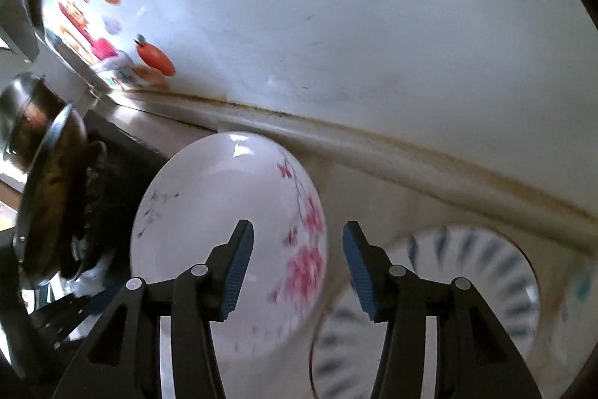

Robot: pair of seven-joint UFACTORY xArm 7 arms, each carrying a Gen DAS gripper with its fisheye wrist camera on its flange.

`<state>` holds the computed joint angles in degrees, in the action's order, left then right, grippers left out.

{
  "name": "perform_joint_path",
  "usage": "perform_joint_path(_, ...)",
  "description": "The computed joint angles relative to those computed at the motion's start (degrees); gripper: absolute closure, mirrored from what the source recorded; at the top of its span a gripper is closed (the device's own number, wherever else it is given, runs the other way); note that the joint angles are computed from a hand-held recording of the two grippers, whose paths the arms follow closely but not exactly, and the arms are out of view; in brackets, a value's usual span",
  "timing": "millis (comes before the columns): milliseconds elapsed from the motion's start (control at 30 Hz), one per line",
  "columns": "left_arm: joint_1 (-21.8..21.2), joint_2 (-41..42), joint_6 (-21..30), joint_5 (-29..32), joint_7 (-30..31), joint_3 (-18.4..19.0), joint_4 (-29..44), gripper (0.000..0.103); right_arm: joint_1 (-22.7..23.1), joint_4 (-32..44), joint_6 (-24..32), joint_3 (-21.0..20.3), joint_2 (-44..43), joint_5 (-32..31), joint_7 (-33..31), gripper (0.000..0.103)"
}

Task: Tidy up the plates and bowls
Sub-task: 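Grasp the floral plate rim with the left tool while the right tool grips it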

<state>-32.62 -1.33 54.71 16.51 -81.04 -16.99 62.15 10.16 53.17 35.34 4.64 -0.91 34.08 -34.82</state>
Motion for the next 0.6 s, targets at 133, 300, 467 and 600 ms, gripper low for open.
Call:
perform_joint_path(133,0.44,0.96,-2.23,-1.08,0.7,0.62,-0.81,0.056,0.64,2.11,-3.71,1.37,5.1,-0.13,-0.4,0.063)
perform_joint_path(300,0.73,0.58,-3.61,0.99,0.55,0.82,-1.85,0.059,-0.27,5.19,-5.66,3.39,9.98,3.24,-2.97,0.078)
perform_joint_path(467,0.64,0.43,-2.71,2.84,-0.8,0.67,-1.4,0.064,-2.09,6.32,-4.25,4.74,11.08,6.37,-6.07,0.081)
perform_joint_path(600,1.1,-1.29,-3.56,2.81,-0.11,0.83,-2.49,0.065,-2.62,6.91,-1.31,4.27,10.84,5.32,-5.8,0.082)
